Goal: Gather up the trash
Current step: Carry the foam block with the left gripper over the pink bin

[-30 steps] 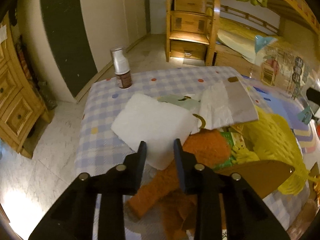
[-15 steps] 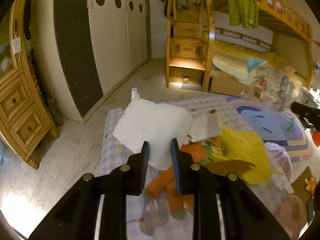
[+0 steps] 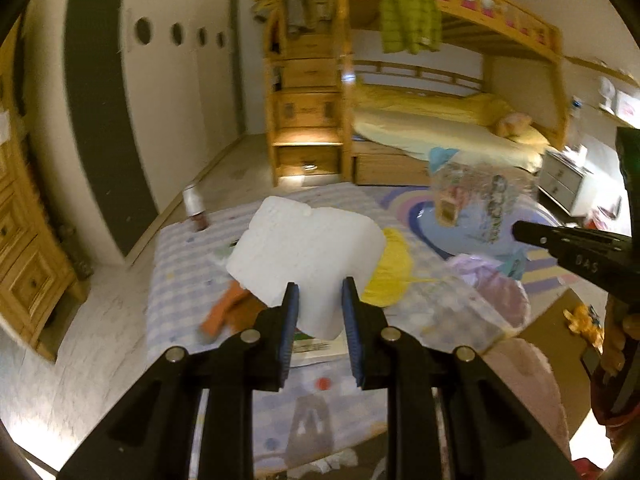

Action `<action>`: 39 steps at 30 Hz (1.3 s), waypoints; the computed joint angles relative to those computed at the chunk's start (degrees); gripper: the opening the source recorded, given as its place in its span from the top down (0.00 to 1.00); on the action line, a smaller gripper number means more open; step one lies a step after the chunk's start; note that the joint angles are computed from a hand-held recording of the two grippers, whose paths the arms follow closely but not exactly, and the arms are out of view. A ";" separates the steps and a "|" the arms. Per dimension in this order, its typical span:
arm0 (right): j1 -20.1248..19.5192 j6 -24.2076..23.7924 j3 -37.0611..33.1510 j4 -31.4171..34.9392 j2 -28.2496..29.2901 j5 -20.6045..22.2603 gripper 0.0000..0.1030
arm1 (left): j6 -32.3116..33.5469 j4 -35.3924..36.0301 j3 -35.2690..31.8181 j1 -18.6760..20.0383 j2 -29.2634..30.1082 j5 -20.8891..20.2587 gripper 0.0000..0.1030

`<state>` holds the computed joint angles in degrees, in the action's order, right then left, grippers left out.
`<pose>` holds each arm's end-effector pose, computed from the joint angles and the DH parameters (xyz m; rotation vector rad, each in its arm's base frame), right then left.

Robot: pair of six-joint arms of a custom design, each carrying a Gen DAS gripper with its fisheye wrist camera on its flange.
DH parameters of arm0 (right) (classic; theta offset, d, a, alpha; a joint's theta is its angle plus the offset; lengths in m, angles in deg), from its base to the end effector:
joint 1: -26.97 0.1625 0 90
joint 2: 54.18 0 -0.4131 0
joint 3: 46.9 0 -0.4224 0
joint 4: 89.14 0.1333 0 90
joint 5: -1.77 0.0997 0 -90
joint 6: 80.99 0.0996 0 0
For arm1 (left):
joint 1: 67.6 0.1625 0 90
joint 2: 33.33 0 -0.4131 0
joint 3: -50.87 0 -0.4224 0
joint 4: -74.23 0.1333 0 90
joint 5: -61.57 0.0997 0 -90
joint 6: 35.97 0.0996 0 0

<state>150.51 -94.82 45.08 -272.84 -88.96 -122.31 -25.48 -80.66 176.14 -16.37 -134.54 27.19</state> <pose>0.4499 -0.5384 0.0361 0.7752 -2.3980 0.9461 -0.0935 -0.4605 0.4181 0.5120 2.1289 -1.0523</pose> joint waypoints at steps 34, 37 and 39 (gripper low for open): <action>-16.47 8.32 8.59 -4.70 -7.34 -10.23 1.00 | 10.03 0.13 -24.85 6.25 42.59 -25.39 0.75; -17.86 8.46 7.56 -4.08 -6.60 -9.33 0.97 | 9.45 0.79 -26.84 6.93 44.42 -26.12 0.66; -18.76 8.61 6.60 -3.22 -5.95 -8.82 0.95 | 8.56 2.52 -28.29 7.43 45.01 -26.21 0.53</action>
